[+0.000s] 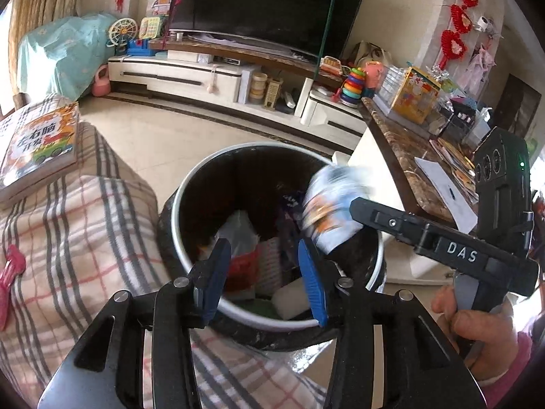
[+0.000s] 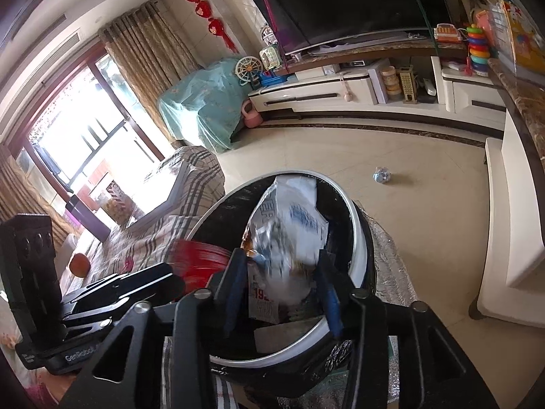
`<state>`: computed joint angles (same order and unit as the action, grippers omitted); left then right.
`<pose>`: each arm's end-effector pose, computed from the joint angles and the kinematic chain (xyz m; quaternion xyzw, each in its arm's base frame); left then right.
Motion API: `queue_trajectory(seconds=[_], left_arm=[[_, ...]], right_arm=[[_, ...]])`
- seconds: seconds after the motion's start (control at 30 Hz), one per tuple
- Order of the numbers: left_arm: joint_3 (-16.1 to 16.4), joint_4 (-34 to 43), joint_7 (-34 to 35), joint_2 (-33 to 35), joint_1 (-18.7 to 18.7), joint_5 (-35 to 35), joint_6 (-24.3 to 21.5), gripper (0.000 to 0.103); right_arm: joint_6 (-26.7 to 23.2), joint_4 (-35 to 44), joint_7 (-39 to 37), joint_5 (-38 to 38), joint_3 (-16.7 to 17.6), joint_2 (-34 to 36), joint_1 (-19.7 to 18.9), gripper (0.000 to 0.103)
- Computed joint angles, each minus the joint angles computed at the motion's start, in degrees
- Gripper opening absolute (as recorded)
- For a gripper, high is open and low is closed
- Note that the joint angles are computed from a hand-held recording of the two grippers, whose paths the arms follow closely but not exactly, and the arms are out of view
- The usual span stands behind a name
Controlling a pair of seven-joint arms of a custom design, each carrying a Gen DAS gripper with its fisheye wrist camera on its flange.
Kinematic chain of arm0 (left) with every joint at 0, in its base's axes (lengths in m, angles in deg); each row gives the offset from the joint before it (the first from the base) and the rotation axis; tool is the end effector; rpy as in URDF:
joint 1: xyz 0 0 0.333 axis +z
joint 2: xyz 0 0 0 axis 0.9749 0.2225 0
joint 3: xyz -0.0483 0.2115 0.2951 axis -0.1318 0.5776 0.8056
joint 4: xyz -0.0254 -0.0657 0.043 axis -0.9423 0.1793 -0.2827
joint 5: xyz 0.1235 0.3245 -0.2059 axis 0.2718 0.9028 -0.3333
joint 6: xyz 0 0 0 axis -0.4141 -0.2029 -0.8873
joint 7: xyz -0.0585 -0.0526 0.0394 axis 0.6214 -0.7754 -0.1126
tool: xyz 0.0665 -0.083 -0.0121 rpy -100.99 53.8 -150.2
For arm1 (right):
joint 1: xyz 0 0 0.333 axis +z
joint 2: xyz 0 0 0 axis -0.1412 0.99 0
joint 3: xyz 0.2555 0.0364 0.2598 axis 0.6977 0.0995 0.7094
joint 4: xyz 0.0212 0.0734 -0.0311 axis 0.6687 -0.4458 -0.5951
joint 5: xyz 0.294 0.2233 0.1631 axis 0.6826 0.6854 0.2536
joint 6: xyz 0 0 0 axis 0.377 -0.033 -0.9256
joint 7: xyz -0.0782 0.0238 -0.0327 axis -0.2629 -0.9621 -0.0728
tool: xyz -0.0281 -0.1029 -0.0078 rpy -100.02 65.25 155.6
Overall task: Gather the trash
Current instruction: 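Open both tools to drop the chip bag and paper bag into the bin, then move both open tools back toward the blue toy and pink spoon on the bed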
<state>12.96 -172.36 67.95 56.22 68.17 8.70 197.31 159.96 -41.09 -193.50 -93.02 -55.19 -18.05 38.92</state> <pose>0.6601 -0.2786 0.5030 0.2831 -0.8774 0.3874 0.0055 0.5150 0.5559 0.4917 -0.3819 0.8171 -0.2286 0.3664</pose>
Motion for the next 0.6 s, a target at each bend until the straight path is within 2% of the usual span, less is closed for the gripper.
queue_trajectory(seconds=[0.2,0.3,0.47,0.6], left_arm=[[0.62,-1.29,-0.01,-0.66,0.91,-0.32,0.47,0.051],[1.09,-2.58,-0.51,-1.30,1.29,-0.35,1.29,0.056],[1.90,-5.13,-0.92,-2.65,2.73,-1.27,1.61,0.062],[2.50,-7.44,0.04,-4.06,4.22,-3.06,2.31,0.067]], right_arm=[[-0.95,0.05,1.29,-0.70,-0.19,-0.12,0.63,0.056],[-1.70,0.68,2.01,-1.36,-0.18,0.18,1.18,0.064],[-2.87,3.10,2.67,-2.10,-0.31,1.79,2.46,0.086],[-3.45,6.80,1.42,-1.45,-0.49,4.42,3.59,0.093]])
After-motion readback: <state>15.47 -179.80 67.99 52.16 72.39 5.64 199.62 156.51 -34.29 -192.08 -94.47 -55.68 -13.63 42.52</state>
